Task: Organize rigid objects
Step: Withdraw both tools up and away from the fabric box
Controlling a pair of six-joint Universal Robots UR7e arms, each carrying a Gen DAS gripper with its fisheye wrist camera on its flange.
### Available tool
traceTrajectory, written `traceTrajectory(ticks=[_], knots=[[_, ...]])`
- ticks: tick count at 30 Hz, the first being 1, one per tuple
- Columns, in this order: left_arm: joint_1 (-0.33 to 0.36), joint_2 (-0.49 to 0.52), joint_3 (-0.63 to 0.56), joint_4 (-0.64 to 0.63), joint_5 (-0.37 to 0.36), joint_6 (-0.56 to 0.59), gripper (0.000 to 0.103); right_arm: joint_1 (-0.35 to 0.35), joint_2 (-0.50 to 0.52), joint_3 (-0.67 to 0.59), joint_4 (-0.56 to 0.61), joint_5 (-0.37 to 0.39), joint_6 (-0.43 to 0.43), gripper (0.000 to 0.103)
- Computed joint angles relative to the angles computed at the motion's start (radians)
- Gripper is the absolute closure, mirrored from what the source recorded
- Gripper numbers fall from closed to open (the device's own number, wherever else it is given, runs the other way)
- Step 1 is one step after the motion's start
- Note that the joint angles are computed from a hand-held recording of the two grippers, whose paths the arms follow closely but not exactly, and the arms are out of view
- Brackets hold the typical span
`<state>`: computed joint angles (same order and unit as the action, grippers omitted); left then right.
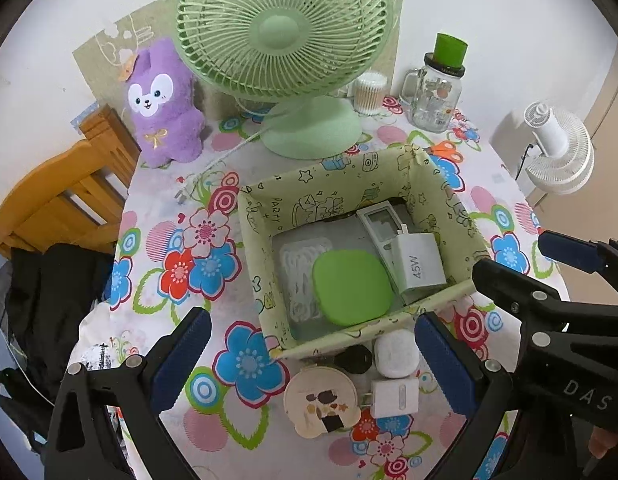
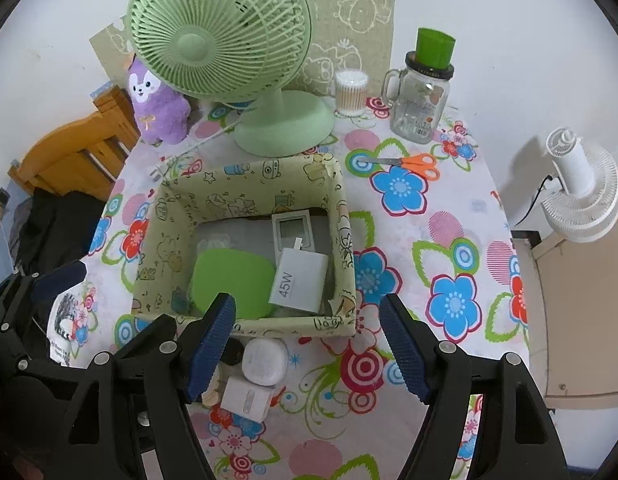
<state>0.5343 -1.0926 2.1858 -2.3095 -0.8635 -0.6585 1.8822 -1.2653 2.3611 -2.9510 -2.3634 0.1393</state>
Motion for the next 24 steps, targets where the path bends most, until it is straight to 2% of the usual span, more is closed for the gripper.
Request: traceTrajectory(ticks=[11,24], knots=[[-0.043,-0.075,0.053,0.014,-0.012,-0.025,0.0,0.071,-0.026,0.029,0.022,-0.032,0.068,0.023],[-0.079,-0.148,0.111,0.007,-0.049,-0.016,0.0,0.15,-0.049,0.062,0.077,-0.079,0.192,0.018]])
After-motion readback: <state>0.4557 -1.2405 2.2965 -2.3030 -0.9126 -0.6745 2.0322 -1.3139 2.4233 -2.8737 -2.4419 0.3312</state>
